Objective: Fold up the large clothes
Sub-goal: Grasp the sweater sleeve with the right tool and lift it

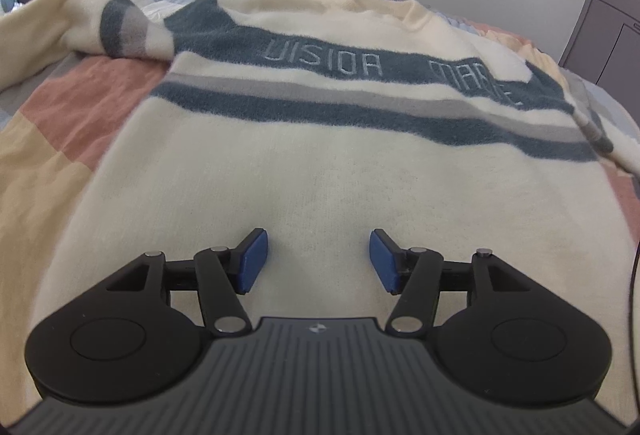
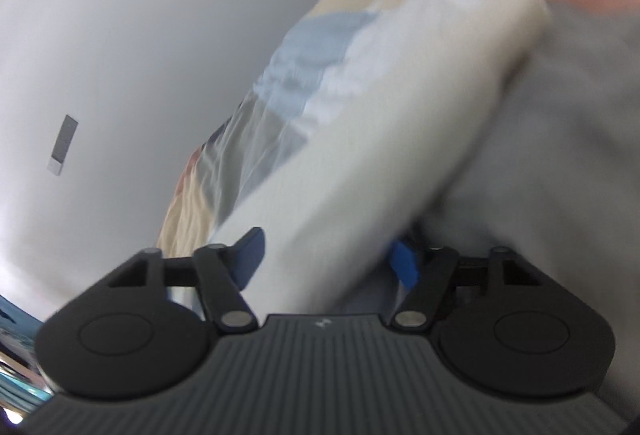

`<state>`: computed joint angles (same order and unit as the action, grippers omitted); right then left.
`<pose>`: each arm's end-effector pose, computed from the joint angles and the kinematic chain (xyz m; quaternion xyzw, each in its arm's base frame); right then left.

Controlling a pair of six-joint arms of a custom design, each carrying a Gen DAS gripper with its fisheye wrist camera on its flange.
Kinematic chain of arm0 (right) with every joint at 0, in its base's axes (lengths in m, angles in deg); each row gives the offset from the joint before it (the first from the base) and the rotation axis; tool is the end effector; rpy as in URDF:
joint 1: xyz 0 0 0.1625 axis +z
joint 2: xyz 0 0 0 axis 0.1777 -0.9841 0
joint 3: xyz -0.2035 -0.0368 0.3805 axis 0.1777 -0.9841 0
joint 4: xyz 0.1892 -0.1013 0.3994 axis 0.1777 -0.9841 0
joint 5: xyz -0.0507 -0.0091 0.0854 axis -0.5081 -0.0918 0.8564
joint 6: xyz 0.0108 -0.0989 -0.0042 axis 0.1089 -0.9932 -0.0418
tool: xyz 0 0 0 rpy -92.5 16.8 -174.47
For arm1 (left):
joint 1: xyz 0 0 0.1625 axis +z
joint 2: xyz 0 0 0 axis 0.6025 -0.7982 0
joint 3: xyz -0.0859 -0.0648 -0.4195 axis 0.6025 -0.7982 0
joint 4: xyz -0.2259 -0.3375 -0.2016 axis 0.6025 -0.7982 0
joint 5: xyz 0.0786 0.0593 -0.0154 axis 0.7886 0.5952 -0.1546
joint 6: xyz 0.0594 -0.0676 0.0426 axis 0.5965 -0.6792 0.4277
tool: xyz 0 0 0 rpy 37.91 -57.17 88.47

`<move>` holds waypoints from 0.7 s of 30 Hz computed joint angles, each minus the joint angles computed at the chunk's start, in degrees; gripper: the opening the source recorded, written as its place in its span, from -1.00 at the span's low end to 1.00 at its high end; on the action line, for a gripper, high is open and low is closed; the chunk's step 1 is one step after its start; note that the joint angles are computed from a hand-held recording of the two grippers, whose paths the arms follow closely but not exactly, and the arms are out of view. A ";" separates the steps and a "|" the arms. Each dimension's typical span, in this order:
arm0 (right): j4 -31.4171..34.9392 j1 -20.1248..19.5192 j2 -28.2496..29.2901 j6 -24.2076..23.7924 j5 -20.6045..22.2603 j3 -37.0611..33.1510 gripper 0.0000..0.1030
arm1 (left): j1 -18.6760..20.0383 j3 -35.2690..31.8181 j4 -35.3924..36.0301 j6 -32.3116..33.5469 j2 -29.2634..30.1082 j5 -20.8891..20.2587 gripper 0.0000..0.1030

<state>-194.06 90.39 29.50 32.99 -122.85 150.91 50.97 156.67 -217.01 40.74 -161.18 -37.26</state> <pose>0.1890 -0.6136 0.0627 -0.2441 -0.7478 0.6078 0.1083 0.1590 -0.5695 0.4438 0.1386 0.8744 -0.3532 0.3026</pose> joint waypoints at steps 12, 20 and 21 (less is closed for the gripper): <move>-1.39 -2.15 -4.71 -14.95 -4.38 -4.06 -0.83 | -0.01 -2.36 -0.36 -4.29 1.61 0.07 0.22; 1.44 5.12 -3.34 -28.54 -6.65 -11.33 -0.82 | -1.41 -1.20 -0.95 -2.54 -0.93 1.73 0.22; 1.40 6.46 -2.80 -30.70 -6.60 -12.51 -0.82 | -1.31 -1.21 -0.60 -2.94 -1.52 1.20 0.22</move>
